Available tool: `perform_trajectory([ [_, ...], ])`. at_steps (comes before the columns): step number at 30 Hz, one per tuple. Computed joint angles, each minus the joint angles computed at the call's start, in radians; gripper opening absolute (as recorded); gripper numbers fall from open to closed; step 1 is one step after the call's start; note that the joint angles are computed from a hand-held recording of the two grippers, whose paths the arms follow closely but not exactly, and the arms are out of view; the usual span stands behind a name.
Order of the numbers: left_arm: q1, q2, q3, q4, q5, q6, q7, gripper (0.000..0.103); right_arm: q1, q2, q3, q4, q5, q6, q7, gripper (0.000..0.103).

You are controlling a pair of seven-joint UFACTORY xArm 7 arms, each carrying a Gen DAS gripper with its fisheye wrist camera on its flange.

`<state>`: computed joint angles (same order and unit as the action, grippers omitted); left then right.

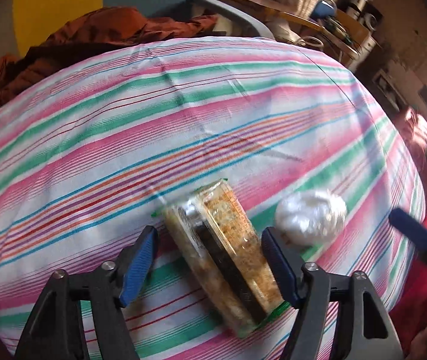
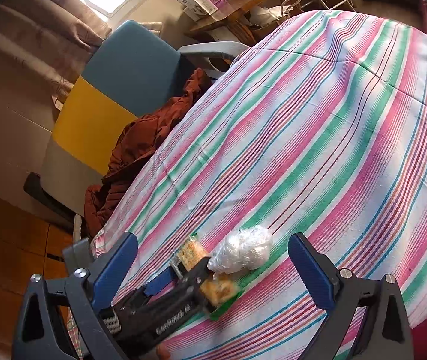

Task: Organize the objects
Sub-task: 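Grasp the wrapped cracker packet with left tool while right grasps the plastic bundle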

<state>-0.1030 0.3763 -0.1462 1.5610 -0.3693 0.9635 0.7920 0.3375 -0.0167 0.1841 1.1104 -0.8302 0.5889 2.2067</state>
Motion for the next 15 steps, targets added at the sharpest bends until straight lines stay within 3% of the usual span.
perform_trajectory([
  [2, 0.016, -0.014, 0.001, -0.017, -0.006, -0.002, 0.037, 0.063, 0.002, 0.011, -0.001, 0.01, 0.019, 0.002, -0.029, 0.101],
  [5, 0.035, 0.002, 0.016, 0.027, 0.0, 0.065, 0.032, 0.052, 0.008, 0.036, -0.006, 0.034, 0.067, 0.013, -0.103, 0.101],
  [9, 0.068, -0.033, 0.028, -0.012, -0.003, 0.077, 0.081, 0.051, 0.025, 0.092, -0.017, 0.092, 0.17, 0.059, -0.256, 0.101],
  [15, 0.133, -0.106, 0.048, -0.123, -0.096, 0.038, 0.227, 0.051, 0.065, 0.164, -0.039, 0.189, 0.267, 0.203, -0.429, 0.101],
])
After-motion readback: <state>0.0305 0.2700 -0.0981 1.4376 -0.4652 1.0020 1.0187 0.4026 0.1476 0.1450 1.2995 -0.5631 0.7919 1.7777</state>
